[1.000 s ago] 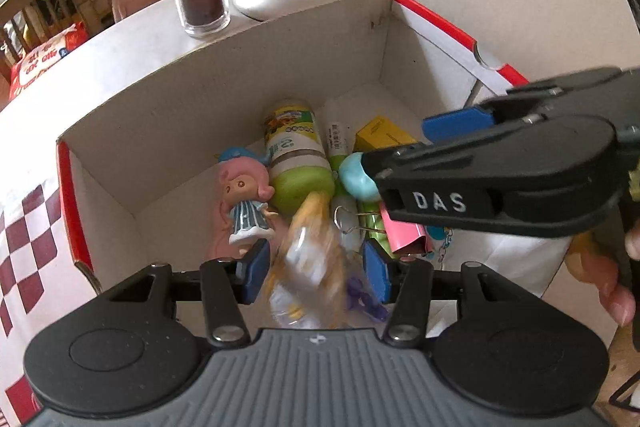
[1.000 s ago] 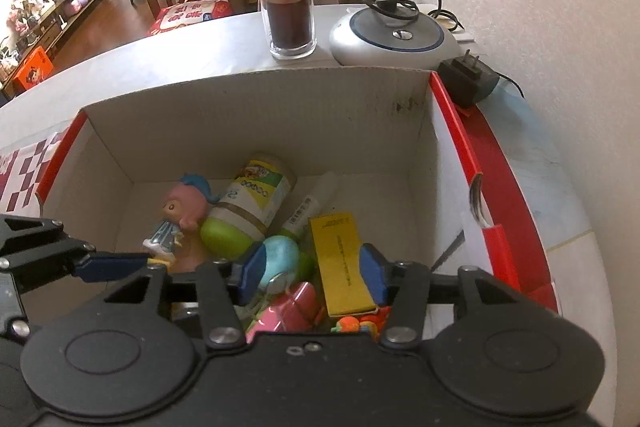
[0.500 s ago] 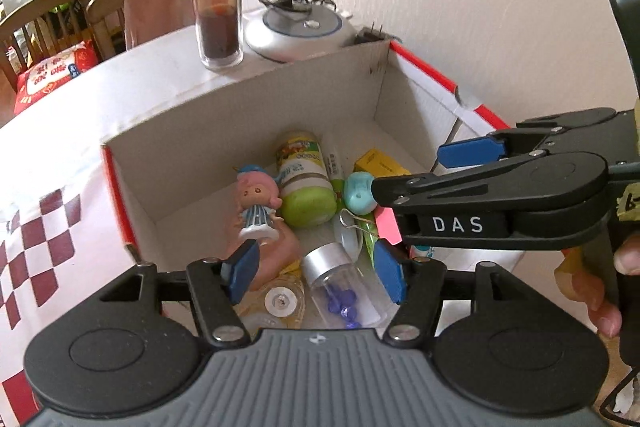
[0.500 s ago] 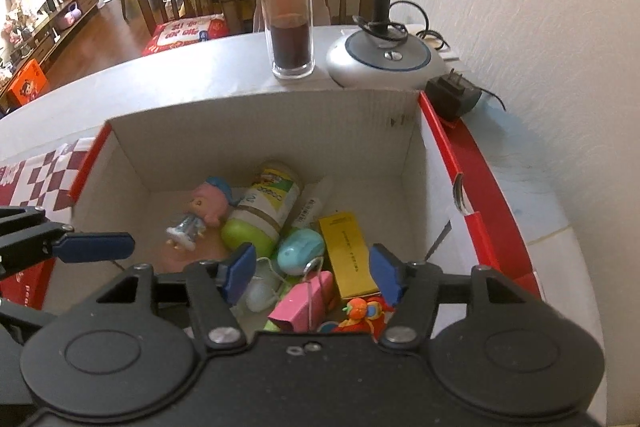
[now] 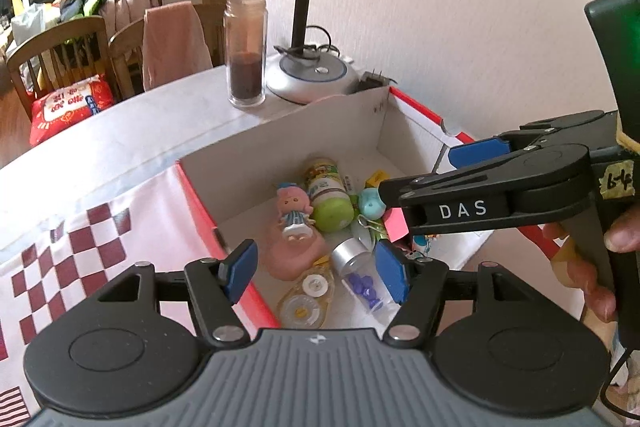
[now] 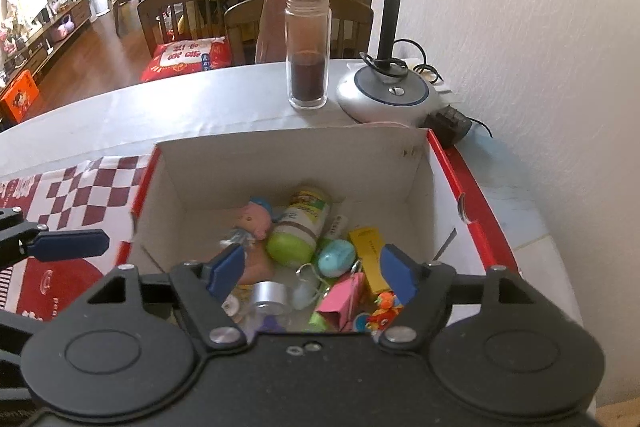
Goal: Organize rigid objects
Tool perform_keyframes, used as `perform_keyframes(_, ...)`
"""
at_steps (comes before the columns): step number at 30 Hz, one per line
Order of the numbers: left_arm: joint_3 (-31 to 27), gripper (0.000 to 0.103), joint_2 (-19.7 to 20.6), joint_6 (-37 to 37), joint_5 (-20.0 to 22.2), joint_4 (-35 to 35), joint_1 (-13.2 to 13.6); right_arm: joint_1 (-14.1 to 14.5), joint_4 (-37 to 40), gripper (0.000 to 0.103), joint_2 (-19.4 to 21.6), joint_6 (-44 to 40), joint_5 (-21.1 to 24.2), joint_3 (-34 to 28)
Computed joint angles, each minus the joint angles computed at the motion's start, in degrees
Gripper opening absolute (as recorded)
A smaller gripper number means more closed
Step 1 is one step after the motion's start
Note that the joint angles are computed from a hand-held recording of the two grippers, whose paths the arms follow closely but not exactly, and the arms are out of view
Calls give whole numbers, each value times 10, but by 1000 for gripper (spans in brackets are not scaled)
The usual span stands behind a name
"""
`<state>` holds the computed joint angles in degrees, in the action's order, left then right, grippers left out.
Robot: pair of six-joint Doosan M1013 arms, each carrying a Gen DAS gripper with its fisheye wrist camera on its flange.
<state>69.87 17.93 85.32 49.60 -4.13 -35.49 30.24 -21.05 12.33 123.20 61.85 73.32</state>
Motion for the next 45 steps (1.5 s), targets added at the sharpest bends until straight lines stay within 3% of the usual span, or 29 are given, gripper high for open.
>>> perform_keyframes(6, 30, 65, -27, 31, -25, -11, 7, 25, -33, 84, -15, 62, -4, 14)
perform_keyframes(10, 53, 81, -45, 51, -46, -28, 12, 43, -63, 88, -29, 106, -14, 30)
perform_keyframes(18, 86, 85, -74, 63, -65, -41, 23, 80, -144, 102, -58, 206, -48, 65)
perform_keyframes(27, 116, 86, -99, 80, -86, -63, 32, 113, -207, 103, -80, 286, -69, 94)
perform_keyframes(31, 132, 98, -111, 79, -106, -61, 33, 128, -234, 103, -85, 312, -60, 101)
perform_keyframes(45, 153, 99, -132, 104, -118, -100, 34, 160, -281, 103, -98, 364, -51, 117)
